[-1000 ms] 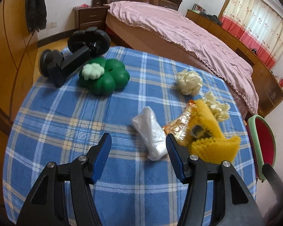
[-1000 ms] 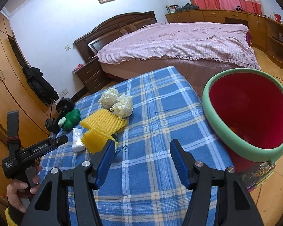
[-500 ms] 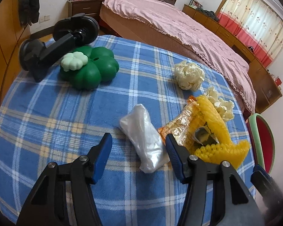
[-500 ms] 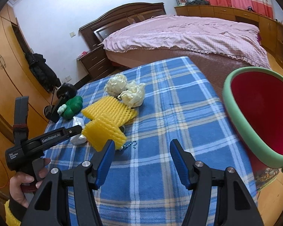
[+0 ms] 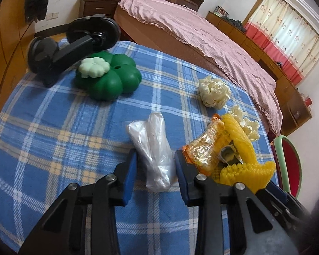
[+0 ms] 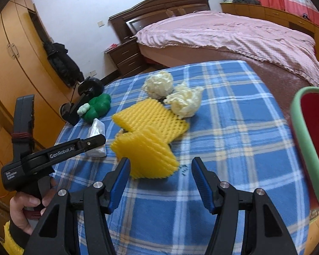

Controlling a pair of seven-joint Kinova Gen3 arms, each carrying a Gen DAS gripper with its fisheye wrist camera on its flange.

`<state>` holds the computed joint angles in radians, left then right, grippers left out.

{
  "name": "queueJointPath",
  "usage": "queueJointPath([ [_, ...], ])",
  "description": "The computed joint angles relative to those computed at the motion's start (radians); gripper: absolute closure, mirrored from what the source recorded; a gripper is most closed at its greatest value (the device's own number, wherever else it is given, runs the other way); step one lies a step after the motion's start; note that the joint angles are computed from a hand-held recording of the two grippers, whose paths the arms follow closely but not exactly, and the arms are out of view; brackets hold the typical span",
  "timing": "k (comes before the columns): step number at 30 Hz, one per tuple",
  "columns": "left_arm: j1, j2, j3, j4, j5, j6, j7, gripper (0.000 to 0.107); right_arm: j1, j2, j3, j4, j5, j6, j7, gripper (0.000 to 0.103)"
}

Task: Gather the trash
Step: 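Grasp the clear plastic bag with the left gripper while the right gripper grasps the yellow foam net, then carry the plastic bag and yellow foam net over the red bucket with both grippers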

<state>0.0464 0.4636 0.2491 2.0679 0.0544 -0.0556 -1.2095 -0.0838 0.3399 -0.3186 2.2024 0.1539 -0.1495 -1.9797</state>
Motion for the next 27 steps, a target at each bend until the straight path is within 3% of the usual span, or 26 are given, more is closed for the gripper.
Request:
queueJointPath([
  [3, -0.002, -0.02, -0.003, 0.025, 0.005, -0.016, 0.009, 0.072, 0.04, 0.019, -0.046, -0.015, 0.026, 0.006, -0.009, 0.049],
  [8, -0.035, -0.051, 0.025, 0.07, -0.013, -0.054, 0.034, 0.072, 0.03, 0.023, -0.049, -0.015, 0.03, 0.003, -0.004, 0.082],
  [10, -0.033, -0.065, 0.022, 0.081, -0.02, -0.062, 0.044, 0.072, 0.019, 0.013, -0.039, -0.001, 0.026, -0.015, -0.001, 0.088],
  [18, 0.012, -0.129, -0.016, 0.128, -0.041, -0.1, 0.076, 0.072, 0.003, -0.059, -0.024, 0.07, 0.068, -0.086, -0.046, 0.09],
  [27, 0.07, -0.188, -0.044, 0.151, -0.053, -0.122, 0.091, 0.072, -0.044, -0.195, 0.063, 0.177, 0.148, -0.176, -0.148, 0.09],
])
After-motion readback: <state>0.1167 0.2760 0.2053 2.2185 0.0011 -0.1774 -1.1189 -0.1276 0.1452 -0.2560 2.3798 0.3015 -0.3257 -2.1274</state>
